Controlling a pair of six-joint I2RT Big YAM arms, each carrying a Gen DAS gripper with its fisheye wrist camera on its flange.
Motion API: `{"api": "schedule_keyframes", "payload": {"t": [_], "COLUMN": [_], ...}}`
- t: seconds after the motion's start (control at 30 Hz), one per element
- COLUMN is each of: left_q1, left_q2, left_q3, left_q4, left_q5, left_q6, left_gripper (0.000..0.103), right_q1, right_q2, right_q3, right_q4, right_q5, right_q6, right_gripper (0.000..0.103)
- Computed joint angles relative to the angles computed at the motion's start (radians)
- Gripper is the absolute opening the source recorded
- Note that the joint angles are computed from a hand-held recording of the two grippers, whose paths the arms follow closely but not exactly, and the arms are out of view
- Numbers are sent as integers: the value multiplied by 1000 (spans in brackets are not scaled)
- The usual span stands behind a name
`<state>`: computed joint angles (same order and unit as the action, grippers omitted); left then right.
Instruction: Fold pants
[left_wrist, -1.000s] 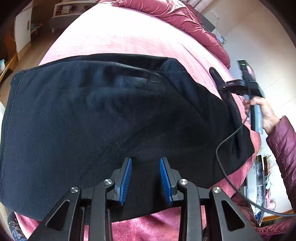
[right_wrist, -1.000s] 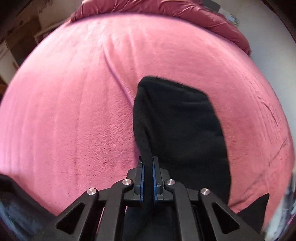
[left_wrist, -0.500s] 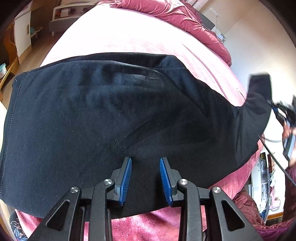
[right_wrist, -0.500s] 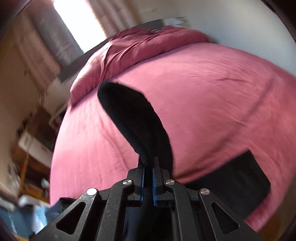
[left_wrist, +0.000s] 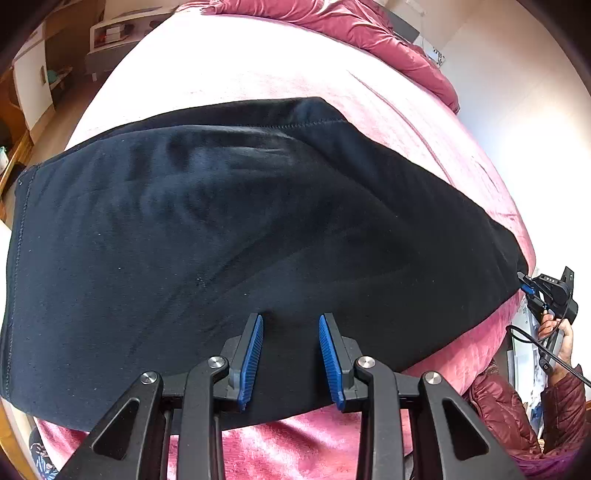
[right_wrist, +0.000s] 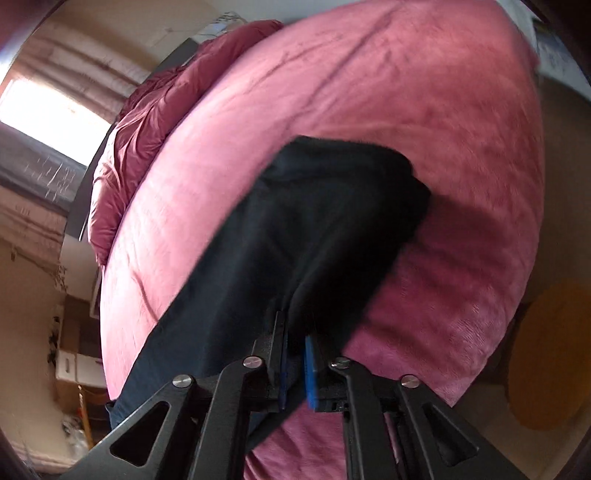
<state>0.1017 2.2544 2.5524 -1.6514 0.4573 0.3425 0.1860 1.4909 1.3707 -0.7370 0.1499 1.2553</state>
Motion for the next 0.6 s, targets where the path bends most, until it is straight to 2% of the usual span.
{"api": "schedule_keyframes", "payload": {"t": [0.07,0.13,0.23,0.27,0.33,0.47,0.53,0.6], "left_q1": [-11,-19,-33,-36,-45,-57,-63,-63], "left_q2": [0,1,-1,-9,-12,-10,-2,3], "left_q3": [2,3,-5,-20,-23,-20,-9,-1], "left_q4": [2,4,13,22,23,24,20,15], "left_q5": [-7,-11,-13,-15,-18,-26,-29,-25], "left_q6": [-2,-5,-8,-6,-6,-10,-14,-12], "left_gripper": [32,32,32,32,32,32,32,32], "right_q1": [-13,-28,-51,-59,-65,-55,-55,-70], "right_q2": [-11,-18,-27,-26,-27,-40,-28,5], "right_q3": [-25,-39,-23,-13,21,55,68,76], "right_q4": [32,46,4,-15,-73,-90,-142,-204], "right_q5": [2,13,43,52,79,123,123,86], "right_q6": [7,11,4,-6,-35,-94,-92,-64], "right_gripper": [19,32,32,31,7,7,7,7]}}
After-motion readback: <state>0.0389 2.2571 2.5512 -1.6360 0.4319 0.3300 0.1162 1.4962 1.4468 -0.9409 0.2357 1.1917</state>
